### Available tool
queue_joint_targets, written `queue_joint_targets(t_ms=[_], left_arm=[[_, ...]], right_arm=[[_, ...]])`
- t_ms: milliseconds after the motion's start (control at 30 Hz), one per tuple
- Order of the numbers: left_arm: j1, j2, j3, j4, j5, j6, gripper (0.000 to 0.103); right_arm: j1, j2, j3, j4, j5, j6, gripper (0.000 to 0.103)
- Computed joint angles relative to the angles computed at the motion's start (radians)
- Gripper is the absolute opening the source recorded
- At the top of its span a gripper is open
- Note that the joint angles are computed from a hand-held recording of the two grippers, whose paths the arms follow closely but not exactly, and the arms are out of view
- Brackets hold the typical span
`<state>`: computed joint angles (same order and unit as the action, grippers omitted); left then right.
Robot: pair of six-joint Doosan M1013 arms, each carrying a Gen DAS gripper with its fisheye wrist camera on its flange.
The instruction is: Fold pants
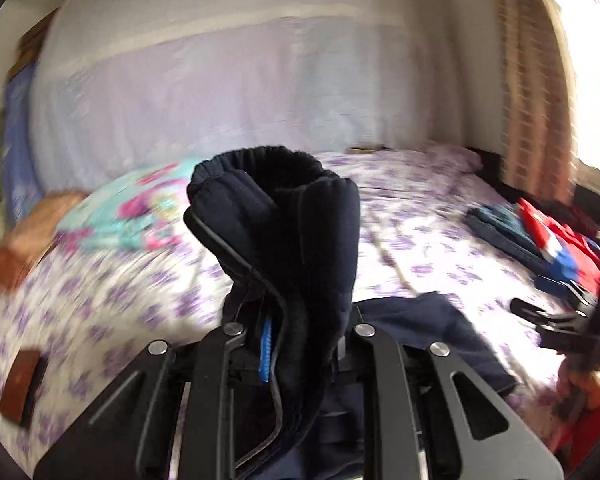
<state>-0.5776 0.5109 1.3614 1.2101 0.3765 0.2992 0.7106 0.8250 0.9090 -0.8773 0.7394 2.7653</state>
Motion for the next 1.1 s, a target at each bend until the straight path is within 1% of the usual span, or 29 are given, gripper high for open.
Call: queue_joint_targets(t_ms=[33, 67, 100, 133, 167, 200, 233, 267, 300, 333, 367, 400, 433, 467, 500, 567, 667, 733, 767, 800, 833, 867, 900, 933, 967, 1000, 1033, 1067, 1100], left_arm=[[-0.012, 0.014, -0.023, -0.068, -0.015, 0.105, 0.018], [-0.026, 0.038, -0.054, -0.153, -0.028, 0.235, 0.018], [-0.041, 0.064, -0.086, -0.244, -0.024, 0.366, 0.019], [-0.056, 0.092, -0.118, -0.343, -0.003, 0.495, 0.019], [-0.074, 0.127, -0.160, -0.454, 0.054, 0.626, 0.020], [-0.092, 0.166, -0.206, -0.525, 0.138, 0.739, 0.022], [-0.105, 0.192, -0.235, -0.544, 0.210, 0.799, 0.022], [-0.121, 0.211, -0.243, -0.510, 0.258, 0.808, 0.023], [-0.131, 0.208, -0.218, -0.427, 0.255, 0.764, 0.026], [-0.137, 0.194, -0.181, -0.333, 0.236, 0.692, 0.043], [-0.135, 0.173, -0.146, -0.292, 0.207, 0.645, 0.057], [-0.125, 0.148, -0.116, -0.303, 0.160, 0.623, 0.086], [-0.109, 0.118, -0.082, -0.314, 0.096, 0.588, 0.097], [-0.098, 0.096, -0.057, -0.313, 0.049, 0.554, 0.097], [-0.087, 0.078, -0.042, -0.325, 0.022, 0.530, 0.097], [-0.076, 0.060, -0.029, -0.298, 0.012, 0.455, 0.097], [-0.062, 0.034, -0.005, -0.121, 0.029, 0.216, 0.097], [-0.043, 0.023, -0.006, -0.101, 0.015, 0.119, 0.097], [-0.031, 0.019, -0.013, -0.154, -0.001, 0.129, 0.097], [-0.020, 0.019, -0.027, -0.259, -0.017, 0.190, 0.097], [-0.009, 0.029, -0.047, -0.390, -0.037, 0.296, 0.097], [-0.005, 0.048, -0.075, -0.521, -0.032, 0.426, 0.097], [-0.007, 0.075, -0.112, -0.649, 0.005, 0.557, 0.097], [-0.014, 0.113, -0.157, -0.750, 0.062, 0.687, 0.097], [-0.032, 0.159, -0.205, -0.799, 0.156, 0.777, 0.097], [-0.050, 0.191, -0.222, -0.795, 0.205, 0.815, 0.098], [-0.066, 0.202, -0.213, -0.739, 0.201, 0.806, 0.098], [-0.076, 0.188, -0.176, -0.642, 0.147, 0.747, 0.098], [-0.079, 0.177, -0.159, -0.597, 0.129, 0.700, 0.098]], right_arm=[[-0.021, 0.001, 0.003, 0.099, 0.022, 0.000, 0.100], [-0.046, -0.009, 0.029, 0.224, -0.008, 0.037, 0.100], [-0.066, -0.030, 0.073, 0.296, -0.091, 0.084, 0.100], [-0.084, -0.059, 0.138, 0.317, -0.212, 0.125, 0.100], [-0.090, -0.076, 0.177, 0.284, -0.280, 0.183, 0.100], [-0.090, -0.079, 0.189, 0.250, -0.295, 0.221, 0.100], [-0.087, -0.075, 0.180, 0.258, -0.279, 0.207, 0.100], [-0.083, -0.070, 0.169, 0.265, -0.262, 0.184, 0.100], [-0.081, -0.067, 0.162, 0.275, -0.258, 0.160, 0.100], [-0.081, -0.065, 0.160, 0.288, -0.259, 0.137, 0.100], [-0.082, -0.062, 0.154, 0.306, -0.259, 0.114, 0.100], [-0.083, -0.062, 0.153, 0.316, -0.261, 0.105, 0.100], [-0.084, -0.063, 0.154, 0.322, -0.266, 0.101, 0.100], [-0.086, -0.064, 0.155, 0.324, -0.268, 0.101, 0.100], [-0.088, -0.065, 0.155, 0.325, -0.271, 0.101, 0.100], [-0.087, -0.064, 0.155, 0.322, -0.269, 0.104, 0.100], [-0.086, -0.067, 0.157, 0.317, -0.263, 0.107, 0.100], [-0.086, -0.067, 0.158, 0.315, -0.262, 0.109, 0.100], [-0.086, -0.066, 0.155, 0.318, -0.257, 0.106, 0.100], [-0.086, -0.063, 0.149, 0.323, -0.249, 0.099, 0.100], [-0.085, -0.061, 0.144, 0.325, -0.240, 0.094, 0.100], [-0.085, -0.058, 0.138, 0.326, -0.233, 0.090, 0.100], [-0.084, -0.056, 0.134, 0.325, -0.227, 0.089, 0.100], [-0.083, -0.056, 0.132, 0.325, -0.223, 0.088, 0.100], [-0.083, -0.054, 0.130, 0.325, -0.221, 0.088, 0.100], [-0.083, -0.054, 0.130, 0.326, -0.222, 0.087, 0.100], [-0.083, -0.053, 0.128, 0.325, -0.221, 0.088, 0.100], [-0.083, -0.052, 0.126, 0.326, -0.217, 0.084, 0.100], [-0.082, -0.052, 0.125, 0.318, -0.213, 0.089, 0.100]])
